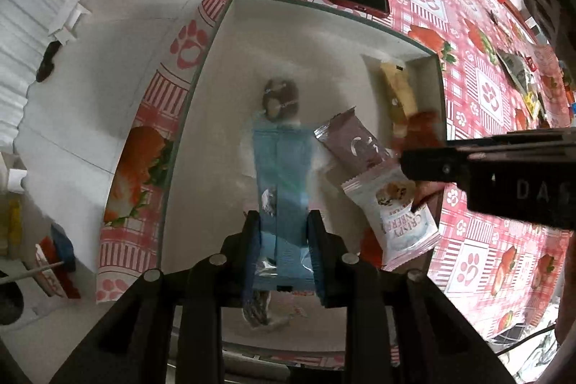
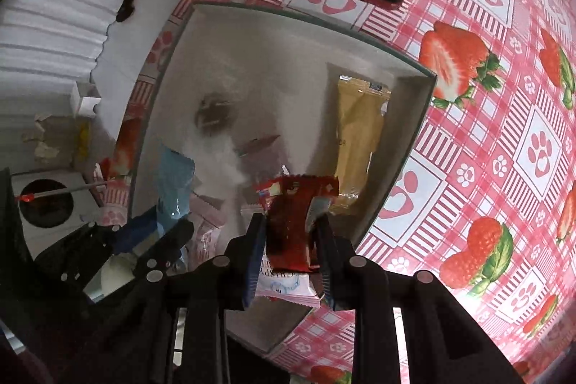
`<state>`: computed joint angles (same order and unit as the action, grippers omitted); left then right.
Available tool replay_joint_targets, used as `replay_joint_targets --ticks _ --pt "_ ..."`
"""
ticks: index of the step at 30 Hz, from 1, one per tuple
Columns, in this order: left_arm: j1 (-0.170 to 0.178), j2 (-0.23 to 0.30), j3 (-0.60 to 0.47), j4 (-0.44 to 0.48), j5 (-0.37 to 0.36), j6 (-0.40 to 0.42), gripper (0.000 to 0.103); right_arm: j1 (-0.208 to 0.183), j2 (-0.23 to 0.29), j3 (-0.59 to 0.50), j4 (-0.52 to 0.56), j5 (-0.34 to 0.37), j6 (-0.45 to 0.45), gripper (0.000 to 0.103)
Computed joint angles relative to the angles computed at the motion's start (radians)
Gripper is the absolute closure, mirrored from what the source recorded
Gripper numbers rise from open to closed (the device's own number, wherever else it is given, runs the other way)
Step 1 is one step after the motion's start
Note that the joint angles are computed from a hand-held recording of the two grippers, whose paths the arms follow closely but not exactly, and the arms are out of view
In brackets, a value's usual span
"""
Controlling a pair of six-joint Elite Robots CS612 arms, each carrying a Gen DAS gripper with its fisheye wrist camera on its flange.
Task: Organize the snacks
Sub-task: 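Open both tools to drop the blue bar and red candy into the tray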
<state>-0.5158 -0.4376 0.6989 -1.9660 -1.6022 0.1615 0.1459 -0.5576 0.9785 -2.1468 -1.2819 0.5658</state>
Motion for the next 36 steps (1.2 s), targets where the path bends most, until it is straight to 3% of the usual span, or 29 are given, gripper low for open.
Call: replay_joint_targets --ticks 1,2,3,4,10,16,23,36 --pt "-0.001 -0.001 0.001 0.000 0.003 0.000 0.054 -0.001 0.001 -0.002 0.003 0.001 0.005 0.066" --pt "-0.001 -0.002 0.005 -0.005 0.006 -0.002 0.037 -0.001 0.002 -0.006 0.008 -0.005 0.011 0.032" --pt "-0.002 -0.009 0.018 -0.023 0.011 -0.004 0.030 0.000 0.001 -0.003 -0.001 -0.012 0.016 0.002" --pt "-0.002 -0.014 0.028 -0.039 0.013 -0.003 0.024 0.000 -0.005 0.008 -0.027 -0.021 0.022 0.000" --pt "-0.001 -0.007 0.007 -0.006 0.007 -0.003 0.020 -0.001 -0.018 0.014 -0.005 -0.035 0.007 0.000" --pt "-0.004 -0.014 0.016 -0.003 0.019 -0.001 0.015 -0.004 -0.061 0.088 -0.027 -0.042 0.012 0.000" --pt "-0.009 -0.017 0.020 -0.002 0.043 0.003 0.014 -0.001 -0.098 0.144 -0.048 -0.067 0.005 0.000" --pt "-0.009 -0.034 0.048 -0.020 0.038 -0.002 0.014 0.014 -0.113 0.159 -0.019 -0.110 -0.001 0.000"
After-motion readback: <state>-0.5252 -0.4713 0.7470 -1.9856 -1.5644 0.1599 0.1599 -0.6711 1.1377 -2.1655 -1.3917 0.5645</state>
